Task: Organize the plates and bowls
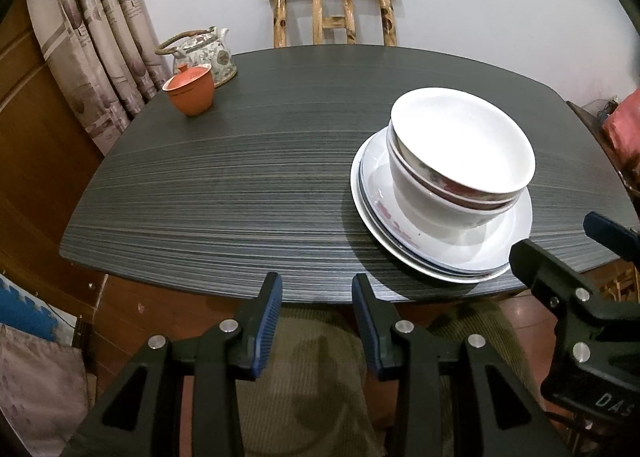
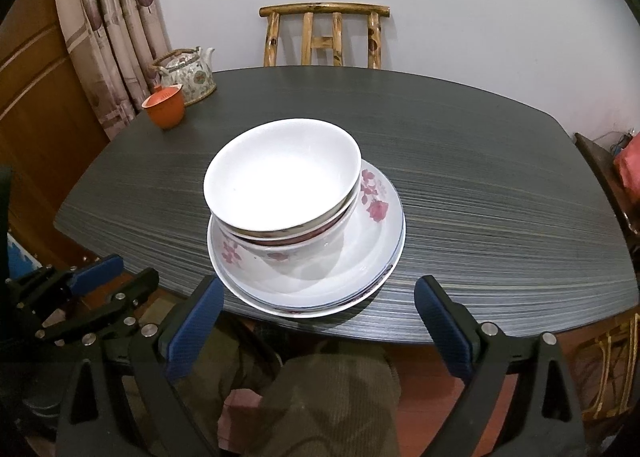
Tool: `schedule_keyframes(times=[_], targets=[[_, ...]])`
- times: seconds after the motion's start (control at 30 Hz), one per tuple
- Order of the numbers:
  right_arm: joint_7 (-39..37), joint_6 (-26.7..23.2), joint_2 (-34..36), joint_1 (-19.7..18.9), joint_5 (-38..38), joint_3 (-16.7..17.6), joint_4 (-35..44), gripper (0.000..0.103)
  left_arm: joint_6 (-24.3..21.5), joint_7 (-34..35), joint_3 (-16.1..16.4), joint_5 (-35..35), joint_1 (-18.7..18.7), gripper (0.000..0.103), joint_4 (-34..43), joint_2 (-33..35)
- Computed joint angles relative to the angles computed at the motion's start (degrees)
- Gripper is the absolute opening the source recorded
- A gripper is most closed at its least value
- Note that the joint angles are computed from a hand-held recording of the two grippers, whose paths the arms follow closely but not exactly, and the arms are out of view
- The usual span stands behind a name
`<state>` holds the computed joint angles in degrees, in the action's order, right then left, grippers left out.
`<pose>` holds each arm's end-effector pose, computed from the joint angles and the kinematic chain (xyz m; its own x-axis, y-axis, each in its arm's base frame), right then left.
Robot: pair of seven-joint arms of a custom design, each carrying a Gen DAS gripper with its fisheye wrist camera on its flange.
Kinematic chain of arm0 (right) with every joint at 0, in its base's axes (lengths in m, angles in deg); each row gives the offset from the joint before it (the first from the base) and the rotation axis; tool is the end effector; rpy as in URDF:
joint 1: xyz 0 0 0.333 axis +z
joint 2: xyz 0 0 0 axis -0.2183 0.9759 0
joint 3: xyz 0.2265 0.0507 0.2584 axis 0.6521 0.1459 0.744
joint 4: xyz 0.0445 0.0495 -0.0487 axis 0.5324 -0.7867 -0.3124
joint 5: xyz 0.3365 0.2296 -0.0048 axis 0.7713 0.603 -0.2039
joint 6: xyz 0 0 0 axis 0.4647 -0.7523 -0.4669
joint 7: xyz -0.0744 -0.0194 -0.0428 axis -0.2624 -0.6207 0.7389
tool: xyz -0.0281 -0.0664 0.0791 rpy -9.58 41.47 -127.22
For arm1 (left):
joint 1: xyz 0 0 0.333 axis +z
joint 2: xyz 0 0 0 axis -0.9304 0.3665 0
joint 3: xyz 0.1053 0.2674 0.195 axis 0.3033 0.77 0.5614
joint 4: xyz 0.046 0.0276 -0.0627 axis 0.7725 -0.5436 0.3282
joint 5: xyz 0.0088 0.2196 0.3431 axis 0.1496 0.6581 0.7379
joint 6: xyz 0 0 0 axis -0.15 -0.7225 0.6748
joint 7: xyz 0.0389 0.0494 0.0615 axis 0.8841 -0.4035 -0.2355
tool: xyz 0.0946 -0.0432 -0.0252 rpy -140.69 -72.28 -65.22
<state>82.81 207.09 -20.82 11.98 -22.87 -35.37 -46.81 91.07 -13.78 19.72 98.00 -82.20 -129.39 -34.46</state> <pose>0.6480 0.2206 0.3785 0.0747 -0.9968 -0.0280 -0.8375 -0.0475 -0.5444 0.6209 -0.2251 0.3360 -0.0324 -0.9992 -0.0237 -0.8490 0.0400 -0.5268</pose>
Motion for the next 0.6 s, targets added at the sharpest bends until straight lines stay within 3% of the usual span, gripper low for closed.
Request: schedule_keyframes(times=[0.6], targets=[[-0.2, -0.1, -0.1, 0.0, 0.0, 0.1, -0.1, 0.095, -0.2, -1.3, 0.1, 1.9, -0.3, 0.037, -0.4, -0.5]])
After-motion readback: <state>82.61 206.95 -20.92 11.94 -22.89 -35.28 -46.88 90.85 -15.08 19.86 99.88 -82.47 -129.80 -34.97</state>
